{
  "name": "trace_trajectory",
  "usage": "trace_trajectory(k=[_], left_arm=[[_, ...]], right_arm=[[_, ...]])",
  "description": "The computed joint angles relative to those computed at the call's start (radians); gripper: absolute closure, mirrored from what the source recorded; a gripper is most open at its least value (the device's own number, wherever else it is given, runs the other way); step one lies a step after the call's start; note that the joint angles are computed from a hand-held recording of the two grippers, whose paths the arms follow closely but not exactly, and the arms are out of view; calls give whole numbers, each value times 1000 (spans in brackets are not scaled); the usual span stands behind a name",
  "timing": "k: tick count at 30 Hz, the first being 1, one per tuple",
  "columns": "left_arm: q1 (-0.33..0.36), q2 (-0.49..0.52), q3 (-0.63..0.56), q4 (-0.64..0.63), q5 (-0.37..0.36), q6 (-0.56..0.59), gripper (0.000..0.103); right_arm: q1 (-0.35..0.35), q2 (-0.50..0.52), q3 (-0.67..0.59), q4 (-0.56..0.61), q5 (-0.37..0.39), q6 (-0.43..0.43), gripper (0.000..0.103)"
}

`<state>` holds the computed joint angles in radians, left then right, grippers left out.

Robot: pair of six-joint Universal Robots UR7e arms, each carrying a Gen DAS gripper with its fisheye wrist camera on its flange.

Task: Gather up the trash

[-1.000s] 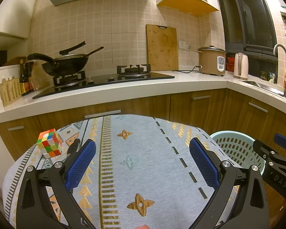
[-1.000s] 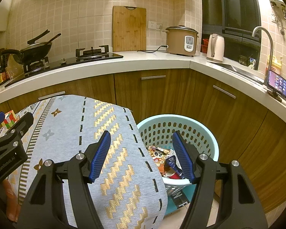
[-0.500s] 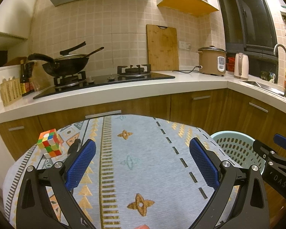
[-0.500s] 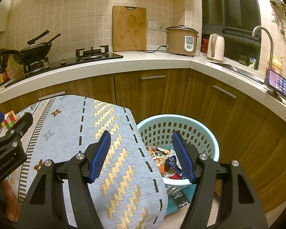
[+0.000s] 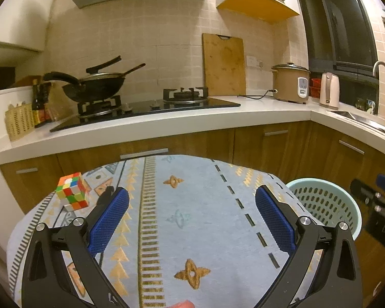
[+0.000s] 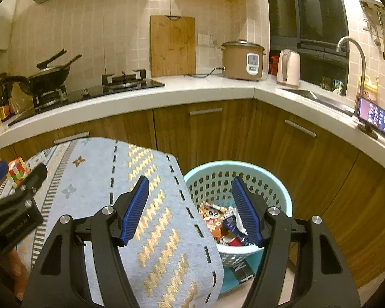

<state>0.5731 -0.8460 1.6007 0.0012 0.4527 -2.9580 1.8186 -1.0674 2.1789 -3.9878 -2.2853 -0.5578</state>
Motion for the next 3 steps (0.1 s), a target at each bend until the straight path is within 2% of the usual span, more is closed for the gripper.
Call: trace_trajectory(k=[3], left_arm=[[-21, -17, 17, 3, -20, -10, 7]], right_arm=[[12, -18, 2, -2, 2, 3, 40]])
